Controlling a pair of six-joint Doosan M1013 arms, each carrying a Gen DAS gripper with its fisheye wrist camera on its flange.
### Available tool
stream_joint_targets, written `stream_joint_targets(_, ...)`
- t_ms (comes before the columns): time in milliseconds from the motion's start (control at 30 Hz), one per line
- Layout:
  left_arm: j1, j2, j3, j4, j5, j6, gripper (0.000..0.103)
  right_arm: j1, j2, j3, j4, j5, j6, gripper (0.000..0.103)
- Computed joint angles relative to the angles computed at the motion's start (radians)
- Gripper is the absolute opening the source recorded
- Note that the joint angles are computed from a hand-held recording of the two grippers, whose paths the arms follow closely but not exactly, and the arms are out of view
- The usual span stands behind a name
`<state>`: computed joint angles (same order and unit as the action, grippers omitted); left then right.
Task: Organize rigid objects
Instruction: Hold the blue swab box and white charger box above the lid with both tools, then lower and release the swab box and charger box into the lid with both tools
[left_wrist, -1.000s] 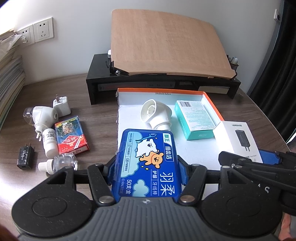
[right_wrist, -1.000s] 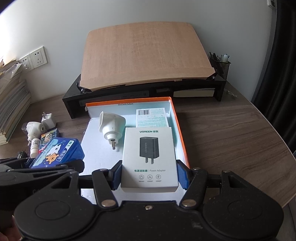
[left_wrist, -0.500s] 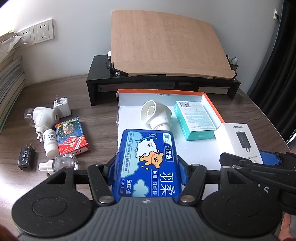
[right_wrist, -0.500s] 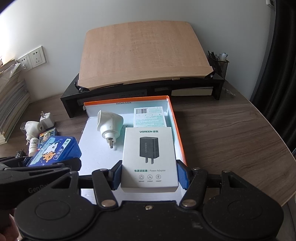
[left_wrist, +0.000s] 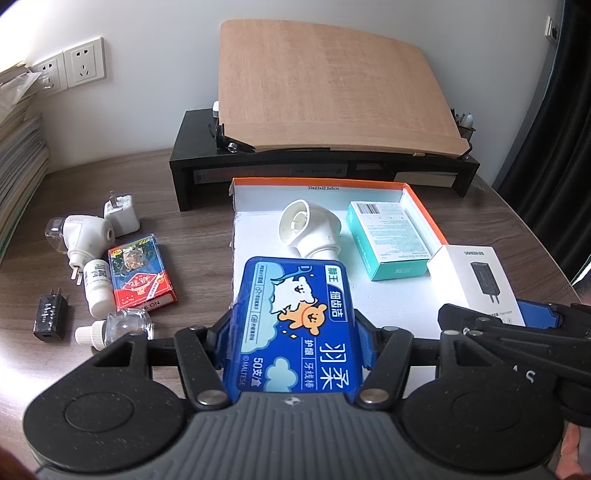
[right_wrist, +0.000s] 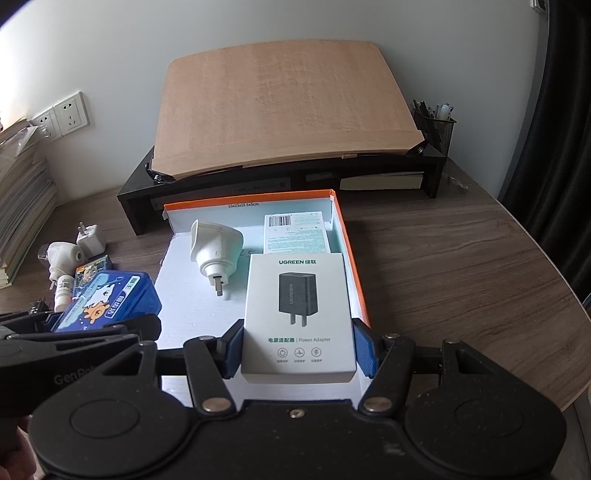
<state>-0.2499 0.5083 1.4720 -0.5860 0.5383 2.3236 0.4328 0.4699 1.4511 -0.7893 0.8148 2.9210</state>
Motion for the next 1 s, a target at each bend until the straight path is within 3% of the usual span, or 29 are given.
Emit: stream_joint_targets(1000, -0.003, 0.038, -0.034, -0.01, 0.044, 0.013, 0.063, -0.023, 0.024, -0.018, 0.051, 0.008, -0.035, 0.073)
